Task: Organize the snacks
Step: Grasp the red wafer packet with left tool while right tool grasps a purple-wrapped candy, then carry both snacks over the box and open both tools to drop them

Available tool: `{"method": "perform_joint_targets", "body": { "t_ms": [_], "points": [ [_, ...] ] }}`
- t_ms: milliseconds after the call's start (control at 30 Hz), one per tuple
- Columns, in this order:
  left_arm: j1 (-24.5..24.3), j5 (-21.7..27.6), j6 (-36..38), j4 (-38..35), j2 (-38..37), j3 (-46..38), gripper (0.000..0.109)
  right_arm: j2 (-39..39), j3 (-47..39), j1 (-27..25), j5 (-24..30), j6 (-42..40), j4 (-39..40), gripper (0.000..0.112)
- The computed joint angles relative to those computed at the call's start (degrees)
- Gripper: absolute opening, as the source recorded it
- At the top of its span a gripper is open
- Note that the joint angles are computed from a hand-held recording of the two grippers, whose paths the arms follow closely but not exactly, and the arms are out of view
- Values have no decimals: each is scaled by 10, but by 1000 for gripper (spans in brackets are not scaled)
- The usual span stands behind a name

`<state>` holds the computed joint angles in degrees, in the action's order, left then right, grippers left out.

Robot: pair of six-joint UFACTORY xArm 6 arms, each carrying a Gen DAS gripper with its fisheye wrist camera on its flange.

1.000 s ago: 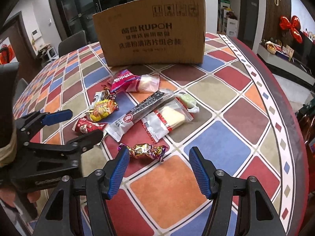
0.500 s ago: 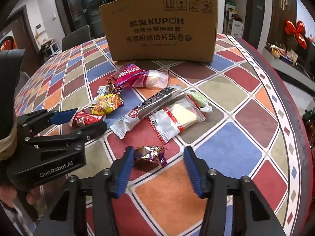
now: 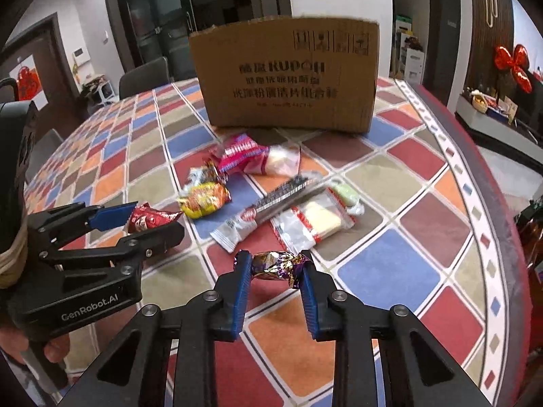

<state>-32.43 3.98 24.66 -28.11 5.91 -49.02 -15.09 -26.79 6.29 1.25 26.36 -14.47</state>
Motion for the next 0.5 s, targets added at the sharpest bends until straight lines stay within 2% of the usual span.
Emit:
{"method": "perform_joint_targets", "body": {
  "t_ms": [167,233,333,500],
  "points": [
    [-5,-18,-2,4,-38,18,49,-42,8,-12,0,50,-63,29],
    [-8,-24,3,5,-55,23,49,-59,10,-12,1,50,-63,29],
    [-5,-42,-38,63,-79,32,49,-86,11,-12,6,38,-56,29],
    [-2,-47,-72,110,-97,22,49,-117,3,-20,7,38,-63,29]
  ]
}}
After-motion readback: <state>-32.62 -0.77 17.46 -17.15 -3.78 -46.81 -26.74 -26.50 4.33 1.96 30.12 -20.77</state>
